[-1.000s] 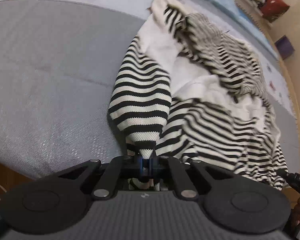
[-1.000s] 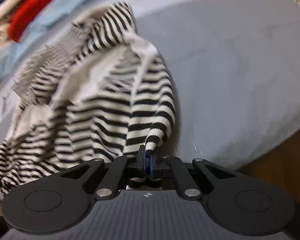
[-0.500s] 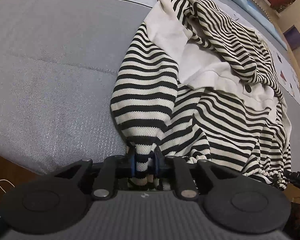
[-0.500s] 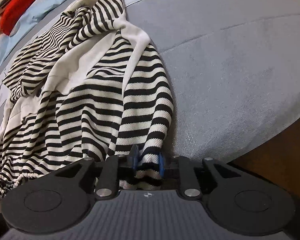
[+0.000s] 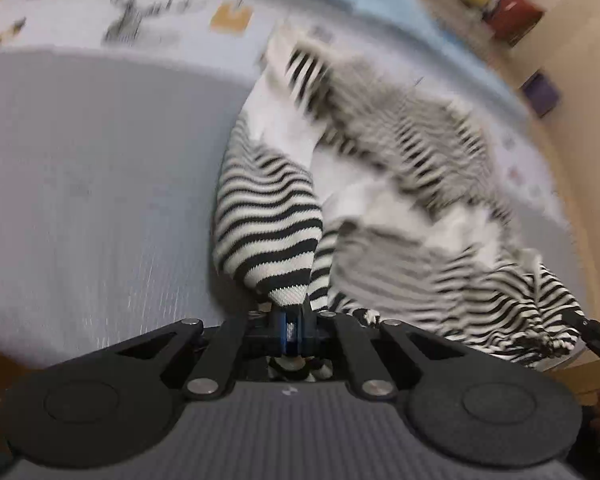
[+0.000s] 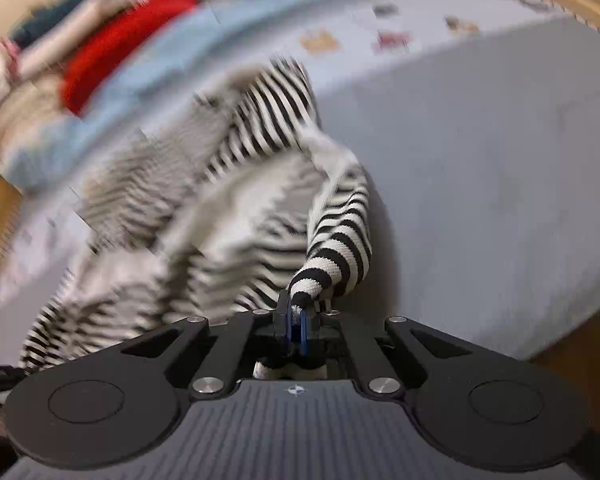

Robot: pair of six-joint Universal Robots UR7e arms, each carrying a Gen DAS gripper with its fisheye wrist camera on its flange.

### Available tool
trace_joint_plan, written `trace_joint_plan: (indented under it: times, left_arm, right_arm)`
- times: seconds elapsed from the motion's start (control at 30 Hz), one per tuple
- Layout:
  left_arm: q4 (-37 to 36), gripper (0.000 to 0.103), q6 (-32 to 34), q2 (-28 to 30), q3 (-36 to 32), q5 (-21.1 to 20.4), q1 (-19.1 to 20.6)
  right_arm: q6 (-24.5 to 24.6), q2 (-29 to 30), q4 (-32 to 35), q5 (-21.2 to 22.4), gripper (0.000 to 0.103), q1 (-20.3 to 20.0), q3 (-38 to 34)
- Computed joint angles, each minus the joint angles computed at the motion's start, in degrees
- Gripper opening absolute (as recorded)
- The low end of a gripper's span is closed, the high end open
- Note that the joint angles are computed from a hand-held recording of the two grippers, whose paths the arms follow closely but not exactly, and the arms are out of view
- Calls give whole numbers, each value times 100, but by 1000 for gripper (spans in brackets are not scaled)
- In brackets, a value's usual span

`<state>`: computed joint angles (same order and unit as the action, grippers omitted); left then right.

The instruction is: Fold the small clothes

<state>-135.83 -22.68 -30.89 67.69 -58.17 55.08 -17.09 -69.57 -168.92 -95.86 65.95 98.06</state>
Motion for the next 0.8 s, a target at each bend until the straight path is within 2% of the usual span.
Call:
trace_joint_plan:
  times: [0.17, 0.27, 0.57, 0.7, 0.8]
  left_arm:
    - [-844, 4, 254, -457, 479, -158, -206]
    - [-1255, 4, 228, -787, 834, -310, -343]
    - [-1744, 4, -649, -1805, 1916, -556, -750]
    - [-1686, 4, -814, -1768, 1880, -591, -700]
    - [-1534, 4, -696, -1416, 1395, -599, -538]
  right_arm:
    - [200, -449, -452, 1032, 3, -93, 269]
    - [164, -740, -603, 1417, 3, -113, 439]
    - [696, -1923, -1183, 2589, 2, -537, 1400]
    - [1070, -2184, -1523, 2741, 2, -765, 1802]
    - [1109, -1942, -1460, 2472, 2, -672, 1628]
